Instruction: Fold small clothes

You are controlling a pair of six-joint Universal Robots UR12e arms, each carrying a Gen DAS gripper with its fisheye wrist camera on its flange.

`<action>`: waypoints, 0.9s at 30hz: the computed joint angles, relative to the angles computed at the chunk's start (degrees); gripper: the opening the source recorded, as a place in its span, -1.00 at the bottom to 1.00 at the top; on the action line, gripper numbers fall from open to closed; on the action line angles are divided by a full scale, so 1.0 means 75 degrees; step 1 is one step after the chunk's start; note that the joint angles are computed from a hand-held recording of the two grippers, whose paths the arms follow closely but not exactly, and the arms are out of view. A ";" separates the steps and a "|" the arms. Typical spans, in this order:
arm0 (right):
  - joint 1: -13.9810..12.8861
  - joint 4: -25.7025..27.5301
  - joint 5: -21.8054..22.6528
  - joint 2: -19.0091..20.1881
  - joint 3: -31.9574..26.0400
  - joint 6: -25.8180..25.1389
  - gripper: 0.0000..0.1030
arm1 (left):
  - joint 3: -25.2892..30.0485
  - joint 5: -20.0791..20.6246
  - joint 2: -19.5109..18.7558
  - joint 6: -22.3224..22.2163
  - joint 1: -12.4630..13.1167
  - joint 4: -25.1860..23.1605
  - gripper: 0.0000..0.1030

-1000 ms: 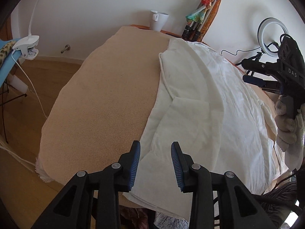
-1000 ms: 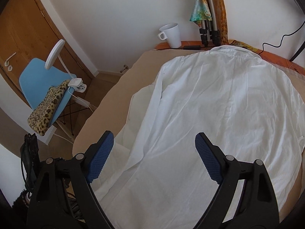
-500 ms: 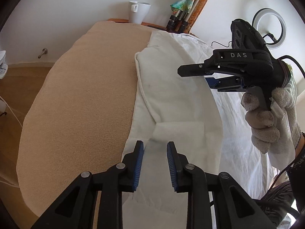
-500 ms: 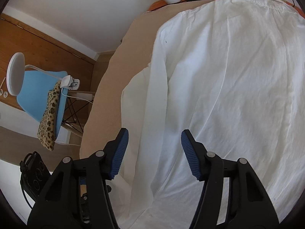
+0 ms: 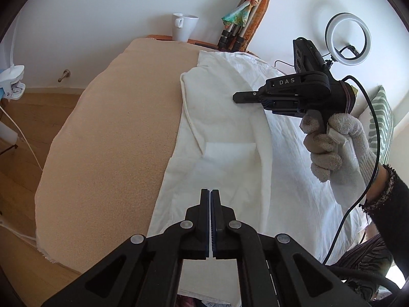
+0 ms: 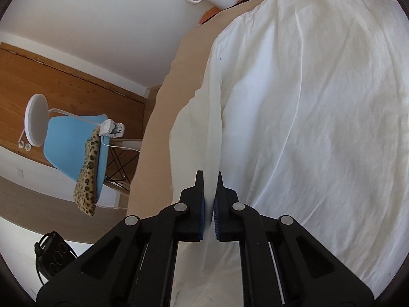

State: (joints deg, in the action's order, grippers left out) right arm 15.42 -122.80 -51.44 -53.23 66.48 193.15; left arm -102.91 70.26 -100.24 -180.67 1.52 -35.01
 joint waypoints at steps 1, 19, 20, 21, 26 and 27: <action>0.0036 0.0104 -0.0279 -0.0041 -0.0032 -0.0329 -0.84 | -0.0034 0.0297 0.0025 0.0094 -0.0072 0.0076 -1.00; 0.1023 0.1863 -0.2827 0.1134 -0.3043 -0.3671 0.15 | -0.0772 0.0424 0.0366 -0.0595 0.0153 0.0412 -0.43; 0.1071 0.1963 -0.3000 0.1247 -0.3227 -0.3980 0.25 | -0.0772 0.0399 0.0359 -0.0580 0.0154 0.0370 -0.44; 0.1104 0.2040 -0.3105 0.1343 -0.3366 -0.4293 0.29 | -0.0761 0.0383 0.0347 -0.0578 0.0152 0.0313 -0.49; 0.1061 0.3281 -0.2769 0.2000 -0.4476 -0.5338 0.30 | -0.0742 0.0421 0.0331 -0.0428 0.0115 0.0134 -0.59; 0.1041 0.3536 -0.2635 0.2089 -0.4629 -0.5544 0.30 | -0.0735 0.0410 0.0320 -0.0411 0.0115 0.0108 -0.60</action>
State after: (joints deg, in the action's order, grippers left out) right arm 23.22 -96.28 -71.20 -37.56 31.76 151.57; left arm -108.42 73.33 -97.84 -183.76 2.39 -34.20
